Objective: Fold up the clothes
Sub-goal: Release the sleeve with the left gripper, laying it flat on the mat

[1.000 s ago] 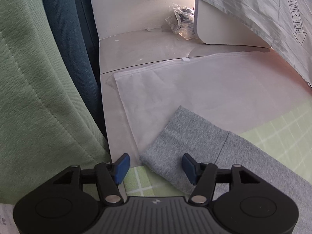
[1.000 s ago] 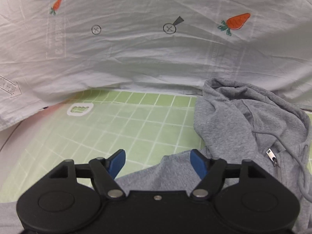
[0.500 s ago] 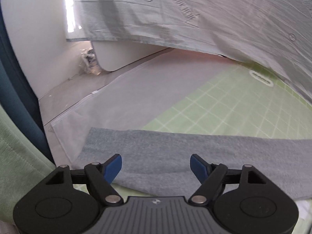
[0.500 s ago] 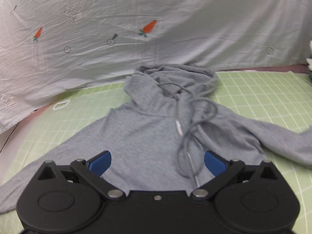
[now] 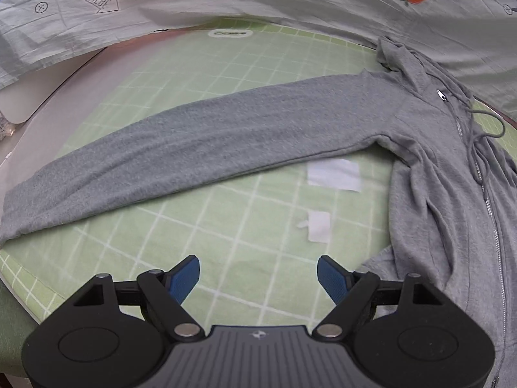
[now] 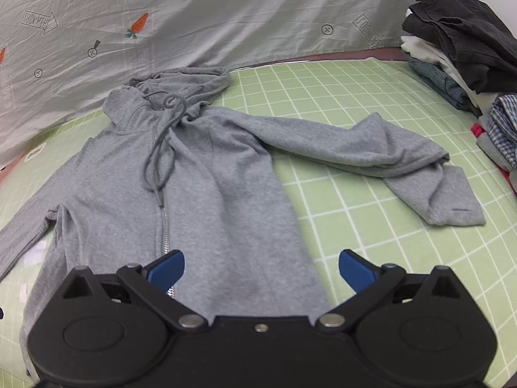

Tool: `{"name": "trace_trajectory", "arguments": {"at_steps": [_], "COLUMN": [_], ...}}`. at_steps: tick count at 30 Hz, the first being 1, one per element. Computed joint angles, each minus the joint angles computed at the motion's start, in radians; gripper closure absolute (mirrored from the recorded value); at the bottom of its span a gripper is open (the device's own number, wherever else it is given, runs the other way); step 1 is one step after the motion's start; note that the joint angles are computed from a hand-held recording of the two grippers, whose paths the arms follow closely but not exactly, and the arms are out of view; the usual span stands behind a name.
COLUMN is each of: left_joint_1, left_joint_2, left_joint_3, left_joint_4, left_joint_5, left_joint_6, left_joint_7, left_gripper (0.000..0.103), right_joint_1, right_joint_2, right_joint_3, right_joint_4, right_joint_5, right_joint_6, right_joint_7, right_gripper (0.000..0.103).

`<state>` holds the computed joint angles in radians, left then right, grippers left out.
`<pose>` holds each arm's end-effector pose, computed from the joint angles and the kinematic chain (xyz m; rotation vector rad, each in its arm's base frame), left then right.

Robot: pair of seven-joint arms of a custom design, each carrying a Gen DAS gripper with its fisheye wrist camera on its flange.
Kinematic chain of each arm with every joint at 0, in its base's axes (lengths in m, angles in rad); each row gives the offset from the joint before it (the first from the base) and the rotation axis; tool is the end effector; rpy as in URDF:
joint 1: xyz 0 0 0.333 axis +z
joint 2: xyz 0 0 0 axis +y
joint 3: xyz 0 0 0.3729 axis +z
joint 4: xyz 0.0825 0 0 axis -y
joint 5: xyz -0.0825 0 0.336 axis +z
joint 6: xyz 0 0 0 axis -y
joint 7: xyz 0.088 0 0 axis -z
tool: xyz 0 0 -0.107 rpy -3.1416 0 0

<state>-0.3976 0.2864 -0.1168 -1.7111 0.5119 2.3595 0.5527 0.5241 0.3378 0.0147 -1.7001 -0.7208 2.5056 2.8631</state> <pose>0.5694 -0.3033 0.5369 -2.1053 1.6965 -0.4852 0.5687 0.3438 0.5224 -1.5515 2.0310 -0.6450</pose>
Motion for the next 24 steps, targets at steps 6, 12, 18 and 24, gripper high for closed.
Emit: {"name": "trace_trajectory", "arguments": {"at_steps": [6,12,18,24], "left_joint_1": [0.005,-0.028,-0.058,-0.062], "left_joint_2": [-0.019,-0.016,0.02,0.055], "left_joint_3": [-0.026,-0.017,-0.011,-0.03], "left_joint_4": [-0.034,-0.025,0.02,0.049], "left_joint_5": [-0.06,-0.03,-0.014,-0.107], "left_joint_6": [0.104,0.142,0.153,0.189], "left_joint_7": [0.054,0.048,0.051,0.167], "left_gripper": [0.02,0.02,0.026,0.032], "right_joint_1": [-0.03,-0.059,-0.08,-0.103], "right_joint_2": [-0.087,-0.127,-0.13,-0.142], "right_joint_3": [0.017,0.031,0.037,0.043], "right_joint_4": [-0.141,-0.213,-0.226,-0.253], "right_joint_5": [0.014,0.016,0.031,0.078], "right_joint_6": [0.033,0.071,0.086,0.117], "right_joint_7": [-0.004,-0.007,-0.046,-0.114], "right_gripper": [0.0,0.0,0.0,0.003]}}
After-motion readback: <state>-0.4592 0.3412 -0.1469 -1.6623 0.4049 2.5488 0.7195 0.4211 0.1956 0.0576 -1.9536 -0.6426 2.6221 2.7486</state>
